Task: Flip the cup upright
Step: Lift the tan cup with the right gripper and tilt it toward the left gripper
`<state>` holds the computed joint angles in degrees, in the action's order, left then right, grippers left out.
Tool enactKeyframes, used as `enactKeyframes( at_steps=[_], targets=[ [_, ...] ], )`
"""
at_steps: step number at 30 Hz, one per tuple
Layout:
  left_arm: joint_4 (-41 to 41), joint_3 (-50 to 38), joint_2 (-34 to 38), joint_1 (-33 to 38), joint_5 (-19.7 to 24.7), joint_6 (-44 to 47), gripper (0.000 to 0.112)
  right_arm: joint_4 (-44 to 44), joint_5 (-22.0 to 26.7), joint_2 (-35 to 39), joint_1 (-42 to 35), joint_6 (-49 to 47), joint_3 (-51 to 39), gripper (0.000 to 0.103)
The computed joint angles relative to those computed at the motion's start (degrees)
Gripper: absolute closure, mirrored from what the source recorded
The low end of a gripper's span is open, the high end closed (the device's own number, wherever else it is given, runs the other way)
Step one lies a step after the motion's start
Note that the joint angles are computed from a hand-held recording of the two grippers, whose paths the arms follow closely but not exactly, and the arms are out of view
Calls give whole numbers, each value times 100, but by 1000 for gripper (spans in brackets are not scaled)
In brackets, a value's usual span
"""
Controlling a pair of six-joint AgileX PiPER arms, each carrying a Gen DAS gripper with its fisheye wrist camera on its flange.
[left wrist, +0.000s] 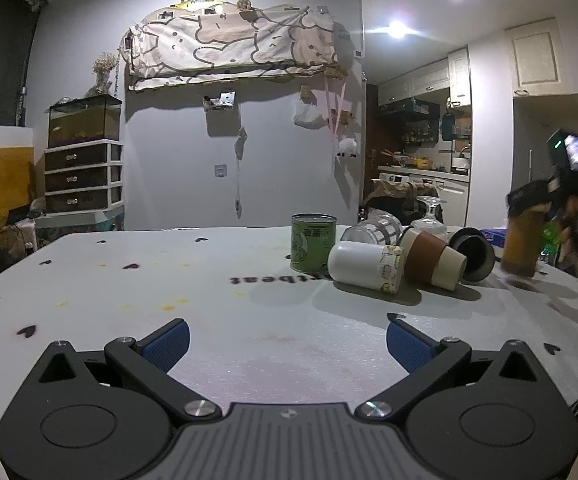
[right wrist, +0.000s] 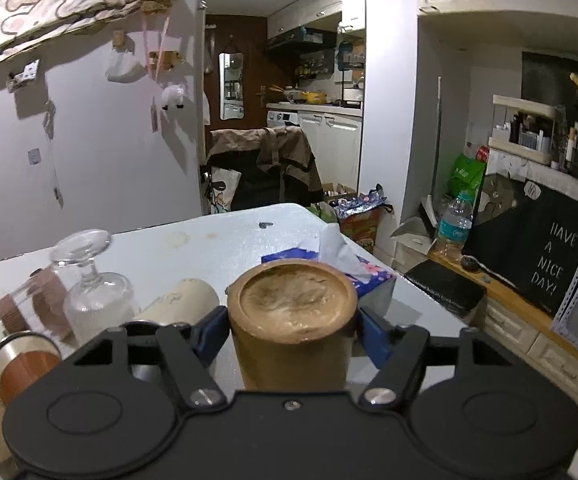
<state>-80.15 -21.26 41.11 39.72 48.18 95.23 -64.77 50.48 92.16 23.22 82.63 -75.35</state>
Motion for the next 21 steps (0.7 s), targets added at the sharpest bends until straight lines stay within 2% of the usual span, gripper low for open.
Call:
enactKeyframes(
  at_steps=[2,6,11,15,21],
  targets=[
    [36,-2,7,-118,-177,-29,9,-363,103,-317,260,155,267,33],
    [47,-45,93,156,117,6,9,-1126,563,-1040,1203,499,795,33],
    [83,-97,210,389,284,-47,9,-1292,819,-1522,2456,183,933,33],
    [223,-184,341,263,14,-294,9,-1170,240,-1400,3165,-132,759,33],
    [157,-328,801,903,638,-105,9,-1123,-974,-682,3696,-191,290,33]
  ],
)
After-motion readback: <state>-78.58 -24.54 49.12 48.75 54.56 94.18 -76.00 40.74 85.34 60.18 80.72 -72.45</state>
